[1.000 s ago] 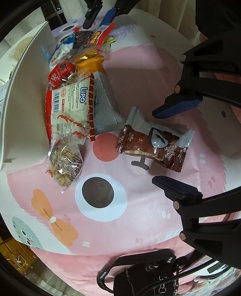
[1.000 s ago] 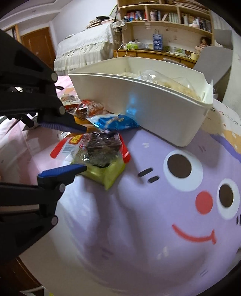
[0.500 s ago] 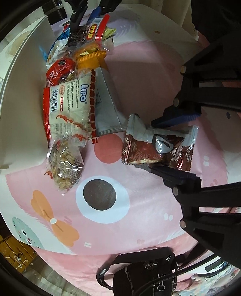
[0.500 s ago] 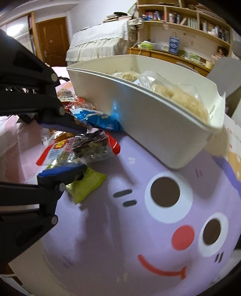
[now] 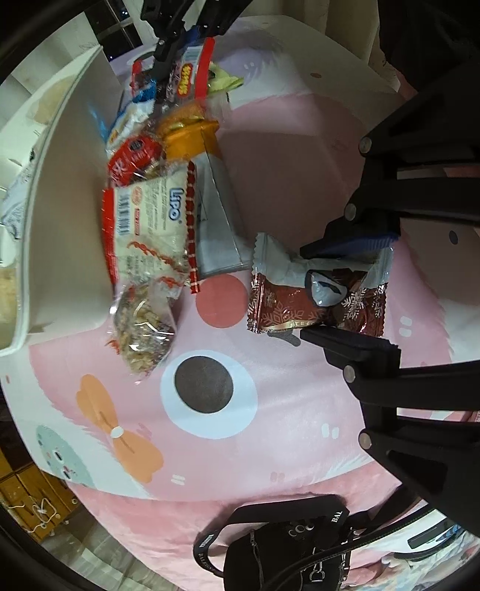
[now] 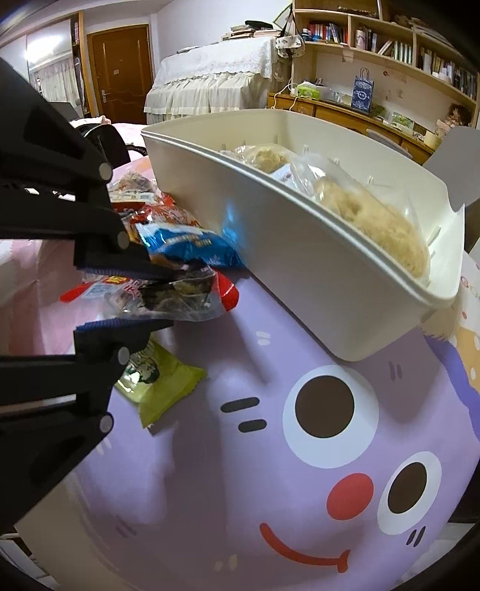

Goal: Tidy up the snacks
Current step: 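Carry both packets over the tray and open both tools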

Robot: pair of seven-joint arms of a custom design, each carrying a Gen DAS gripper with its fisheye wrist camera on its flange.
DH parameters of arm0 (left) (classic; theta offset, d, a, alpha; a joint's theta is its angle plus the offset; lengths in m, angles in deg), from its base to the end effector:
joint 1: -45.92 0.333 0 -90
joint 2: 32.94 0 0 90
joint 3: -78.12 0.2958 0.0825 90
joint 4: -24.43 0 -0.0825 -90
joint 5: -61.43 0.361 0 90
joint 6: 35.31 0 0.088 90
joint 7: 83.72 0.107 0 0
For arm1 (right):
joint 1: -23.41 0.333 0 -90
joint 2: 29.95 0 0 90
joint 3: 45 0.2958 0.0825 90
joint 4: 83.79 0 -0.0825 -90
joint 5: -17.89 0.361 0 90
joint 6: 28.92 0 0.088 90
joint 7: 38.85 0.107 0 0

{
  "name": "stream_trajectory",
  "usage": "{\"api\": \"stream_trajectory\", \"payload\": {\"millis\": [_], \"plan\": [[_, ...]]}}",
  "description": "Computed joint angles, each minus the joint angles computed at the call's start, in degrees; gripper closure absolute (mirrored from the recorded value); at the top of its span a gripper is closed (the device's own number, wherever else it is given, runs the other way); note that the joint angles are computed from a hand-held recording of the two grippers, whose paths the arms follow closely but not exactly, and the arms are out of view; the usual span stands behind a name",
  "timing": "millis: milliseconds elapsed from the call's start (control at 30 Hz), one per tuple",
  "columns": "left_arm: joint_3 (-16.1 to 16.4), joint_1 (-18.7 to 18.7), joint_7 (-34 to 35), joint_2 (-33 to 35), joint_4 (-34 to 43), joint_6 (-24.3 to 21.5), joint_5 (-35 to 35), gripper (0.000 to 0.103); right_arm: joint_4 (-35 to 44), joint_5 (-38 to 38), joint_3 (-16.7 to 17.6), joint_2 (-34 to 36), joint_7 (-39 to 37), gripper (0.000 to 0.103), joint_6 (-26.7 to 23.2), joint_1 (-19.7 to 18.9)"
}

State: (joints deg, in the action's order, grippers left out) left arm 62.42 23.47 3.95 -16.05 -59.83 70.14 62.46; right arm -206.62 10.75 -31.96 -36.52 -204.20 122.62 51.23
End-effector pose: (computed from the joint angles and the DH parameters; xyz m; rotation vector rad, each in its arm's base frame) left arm 0.5083 -0.3708 0.5090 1.4347 -2.7687 0.1614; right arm 0.4056 0.3603 0.5121 -0.6950 2.4396 0.2377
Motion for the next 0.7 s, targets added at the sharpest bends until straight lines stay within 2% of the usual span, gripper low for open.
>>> {"api": "stream_trajectory", "payload": {"millis": [233, 400, 700], "plan": [[-0.09, 1.68, 2.87, -5.32, -5.59, 4.45, -2.33, 0.068, 1.46, -6.35, 1.73, -0.81, 6.65, 0.089, -2.39, 0.09], [-0.03, 2.58, 5.16, -8.69, -8.4, 6.19, -3.28, 0.068, 3.4, -11.09, 3.16, -1.42, 10.71, 0.089, -6.22, 0.85], [-0.36, 3.07, 9.77, -10.74, -5.95, 4.64, -6.73, 0.068, 6.23, -18.38, 5.41, -3.38, 17.45, 0.089, -13.46, 2.23]]}}
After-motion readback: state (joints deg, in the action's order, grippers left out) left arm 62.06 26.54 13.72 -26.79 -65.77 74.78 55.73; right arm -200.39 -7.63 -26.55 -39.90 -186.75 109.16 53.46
